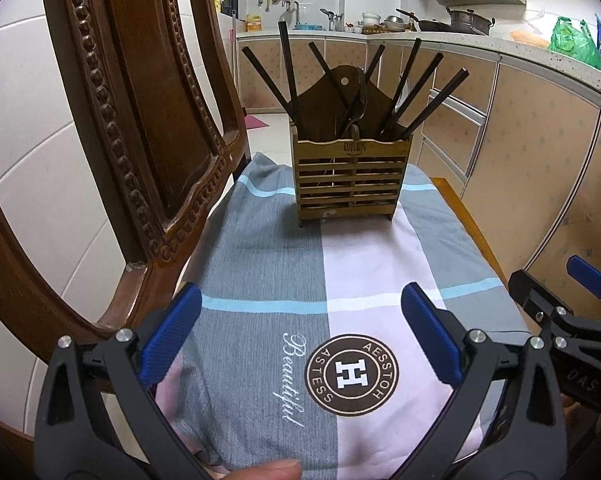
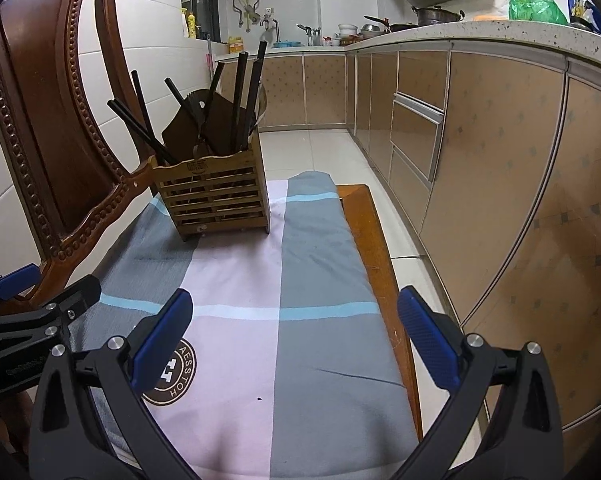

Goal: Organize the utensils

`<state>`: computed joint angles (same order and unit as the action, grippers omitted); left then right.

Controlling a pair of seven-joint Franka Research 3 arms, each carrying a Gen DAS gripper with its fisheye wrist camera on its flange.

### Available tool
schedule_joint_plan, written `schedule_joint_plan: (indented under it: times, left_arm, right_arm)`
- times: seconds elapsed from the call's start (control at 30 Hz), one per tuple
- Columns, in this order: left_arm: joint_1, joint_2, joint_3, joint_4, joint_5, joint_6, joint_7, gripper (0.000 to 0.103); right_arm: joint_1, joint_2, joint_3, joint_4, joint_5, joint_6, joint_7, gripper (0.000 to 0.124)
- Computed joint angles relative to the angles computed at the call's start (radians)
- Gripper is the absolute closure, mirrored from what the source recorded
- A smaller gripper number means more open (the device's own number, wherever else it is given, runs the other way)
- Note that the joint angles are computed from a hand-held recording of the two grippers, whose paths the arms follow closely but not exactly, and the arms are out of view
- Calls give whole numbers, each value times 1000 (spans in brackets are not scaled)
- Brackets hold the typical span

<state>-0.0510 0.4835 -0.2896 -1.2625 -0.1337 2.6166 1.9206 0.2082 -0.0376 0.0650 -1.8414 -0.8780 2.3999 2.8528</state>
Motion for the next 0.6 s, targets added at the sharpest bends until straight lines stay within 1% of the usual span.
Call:
schedule_joint_plan:
  times: [0.33, 0.4, 0.6]
  left_arm:
    - [8, -2, -6, -2, -13, 4, 4, 4]
    - [5, -4, -2, -7, -5, 16, 7, 4]
    - [7, 0, -5, 0, -8, 10, 12, 4]
  right_arm:
    - [-1, -4, 0, -5, -3, -4, 5, 24]
    - [-2, -5, 1, -6, -5, -5, 6, 24]
    - [-3, -5, 1, -6, 0, -5, 1, 24]
